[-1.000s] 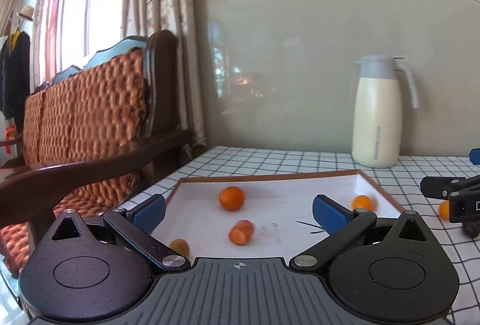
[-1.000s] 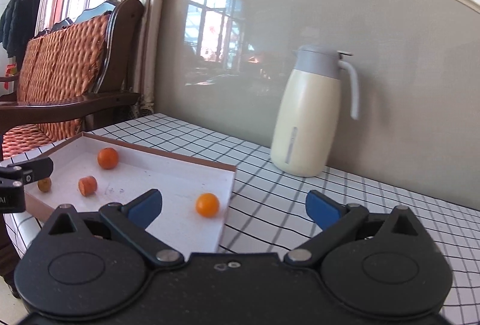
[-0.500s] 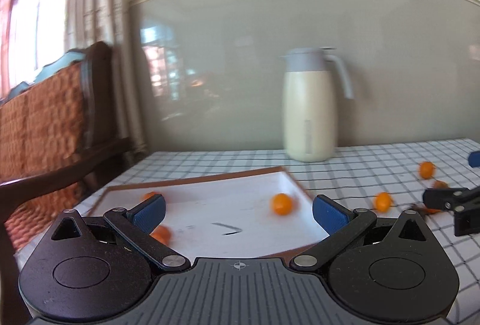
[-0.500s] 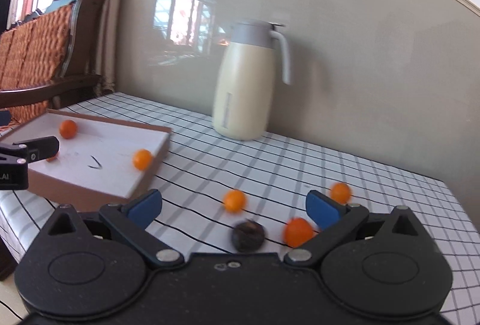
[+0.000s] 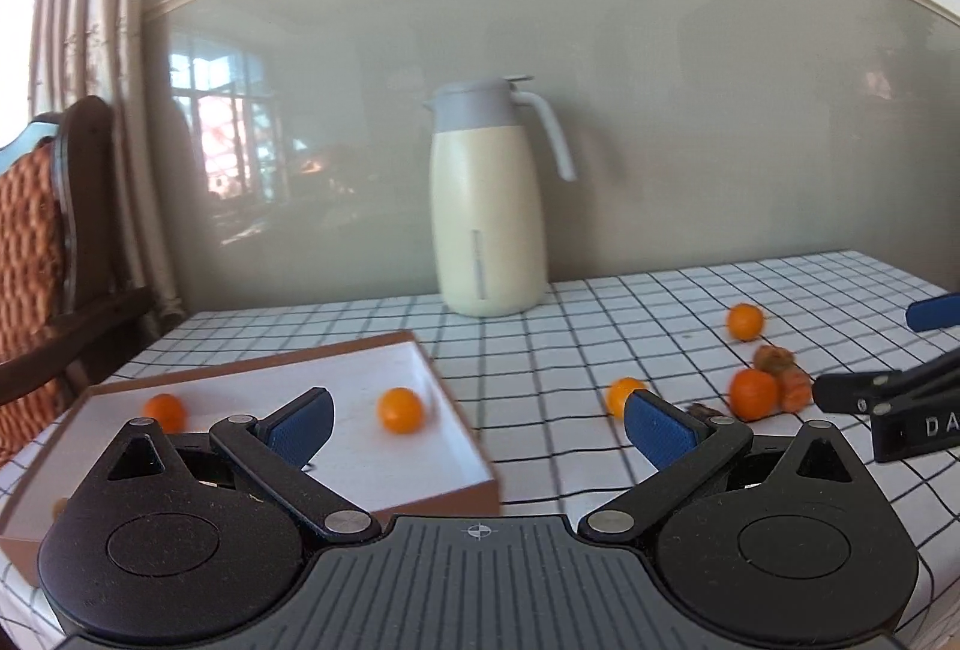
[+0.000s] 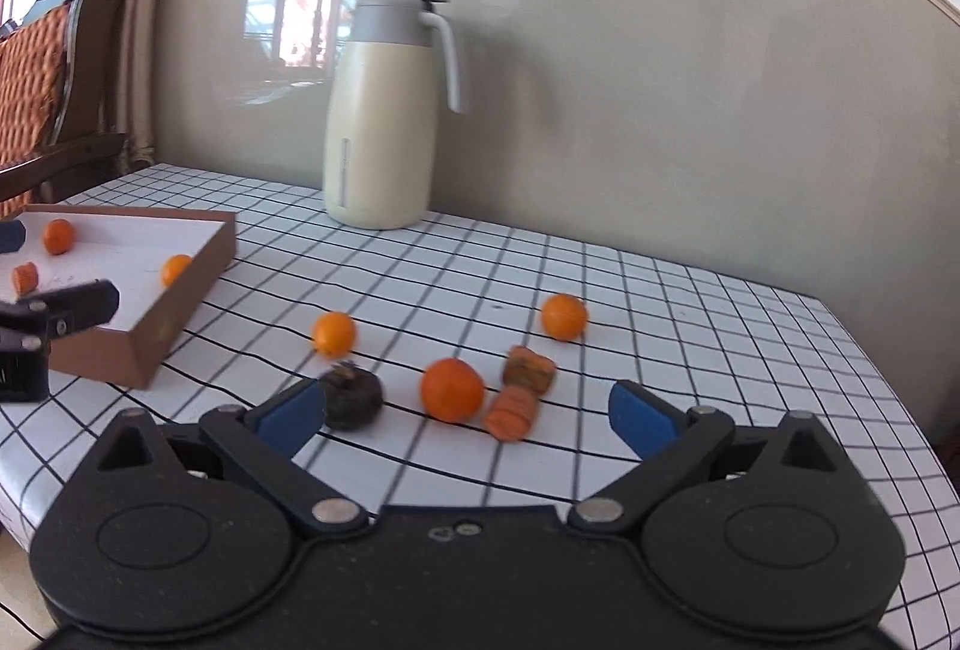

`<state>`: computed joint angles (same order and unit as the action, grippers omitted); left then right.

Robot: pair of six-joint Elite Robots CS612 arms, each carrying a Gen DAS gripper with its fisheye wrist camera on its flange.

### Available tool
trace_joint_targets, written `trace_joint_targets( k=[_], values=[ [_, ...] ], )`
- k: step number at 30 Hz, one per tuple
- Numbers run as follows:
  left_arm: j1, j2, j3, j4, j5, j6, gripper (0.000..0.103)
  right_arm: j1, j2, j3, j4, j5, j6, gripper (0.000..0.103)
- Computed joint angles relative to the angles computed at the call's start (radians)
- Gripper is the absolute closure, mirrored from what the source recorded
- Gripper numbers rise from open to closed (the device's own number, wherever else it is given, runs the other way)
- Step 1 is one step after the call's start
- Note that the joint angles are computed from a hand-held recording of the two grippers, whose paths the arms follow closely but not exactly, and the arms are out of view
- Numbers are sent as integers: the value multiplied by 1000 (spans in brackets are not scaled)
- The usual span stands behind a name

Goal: Organize fruits
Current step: 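Move both open tools back toward the remaining fruit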

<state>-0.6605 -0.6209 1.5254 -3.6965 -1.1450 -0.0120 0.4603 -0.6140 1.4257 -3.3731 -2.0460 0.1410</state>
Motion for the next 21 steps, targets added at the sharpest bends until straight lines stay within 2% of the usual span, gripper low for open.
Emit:
trace_joint_targets(
  k=[12,21],
  values=[
    [-26,24,-45,48,-53,7,0,-25,-17,51,-8,-5,34,11],
    [-34,46,-85,99,-78,-6,0,-44,-13,55,-9,35,49,21]
  ],
)
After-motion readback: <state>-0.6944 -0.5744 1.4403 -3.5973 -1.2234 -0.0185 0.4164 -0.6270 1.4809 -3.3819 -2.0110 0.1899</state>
